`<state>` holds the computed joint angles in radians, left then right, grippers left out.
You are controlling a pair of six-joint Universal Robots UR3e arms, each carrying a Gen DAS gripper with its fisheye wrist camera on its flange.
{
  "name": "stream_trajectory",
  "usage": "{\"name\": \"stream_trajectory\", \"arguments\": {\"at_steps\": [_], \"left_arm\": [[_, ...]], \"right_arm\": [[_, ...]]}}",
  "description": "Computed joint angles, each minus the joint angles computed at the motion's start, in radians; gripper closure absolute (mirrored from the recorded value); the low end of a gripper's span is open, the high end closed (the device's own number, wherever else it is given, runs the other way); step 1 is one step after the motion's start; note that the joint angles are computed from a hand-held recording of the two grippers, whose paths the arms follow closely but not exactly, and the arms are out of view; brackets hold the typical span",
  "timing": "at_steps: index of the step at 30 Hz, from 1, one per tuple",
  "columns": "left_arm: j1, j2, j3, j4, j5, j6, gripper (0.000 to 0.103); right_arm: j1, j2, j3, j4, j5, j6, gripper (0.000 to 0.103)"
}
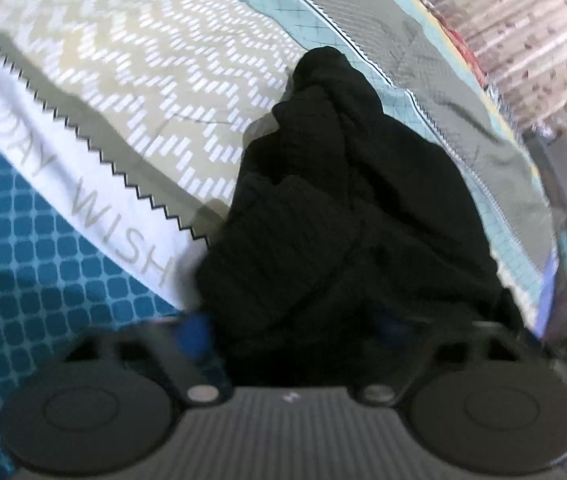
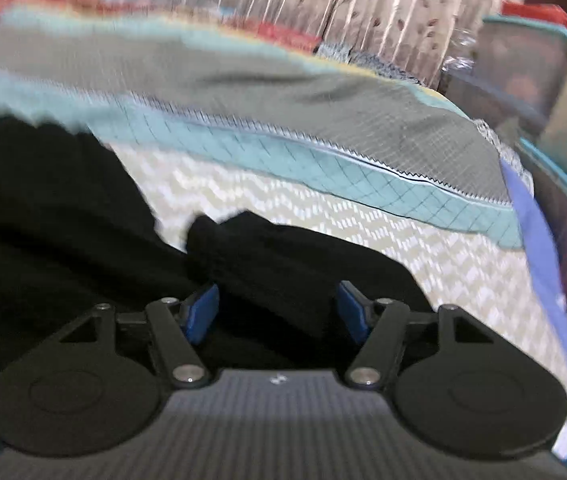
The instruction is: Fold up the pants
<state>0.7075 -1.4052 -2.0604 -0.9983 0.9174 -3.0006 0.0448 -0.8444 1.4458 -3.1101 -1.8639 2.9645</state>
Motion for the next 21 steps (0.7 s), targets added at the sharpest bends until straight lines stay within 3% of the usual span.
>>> {"name": "stream_trajectory", "arguments": {"at_steps": [1,3,6,8,10,15,21], "left_arm": [[0.006,-0.012,0.015,-0.032,-0.019,0.036,0.073],[0.029,-0.008,0.042,-0.088,-0.057,0.059,0.077],[0.111,0.048,0.087,-0.193,-0.136,0.139,0.078],[0.208,0.090,0.163,-0.390,-0.209,0.251,0.079],[0.293,0.121,0.248,-0.555,-0.221,0.361,0.079],[0.541,0.202,0.364,-0.905,-0.144,0.641,0.079],[0.760,0.320,0.220,-1.007,0.044,0.866,0.079]], "right_arm": [[-0.015,0.012,-0.051,0.066,0.008,0.019,0.088],[-0.060,-0.068,-0.032,0.113,0.060,0.119,0.089],[-0.117,-0.210,0.060,0.048,0.086,0.260,0.092],[-0.161,-0.334,0.148,0.021,0.089,0.353,0.092],[-0.235,-0.484,0.264,-0.002,0.109,0.454,0.092],[-0.444,-0.838,0.611,-0.030,0.209,0.568,0.092],[-0.617,-1.067,0.950,0.041,0.291,0.628,0.092]]}}
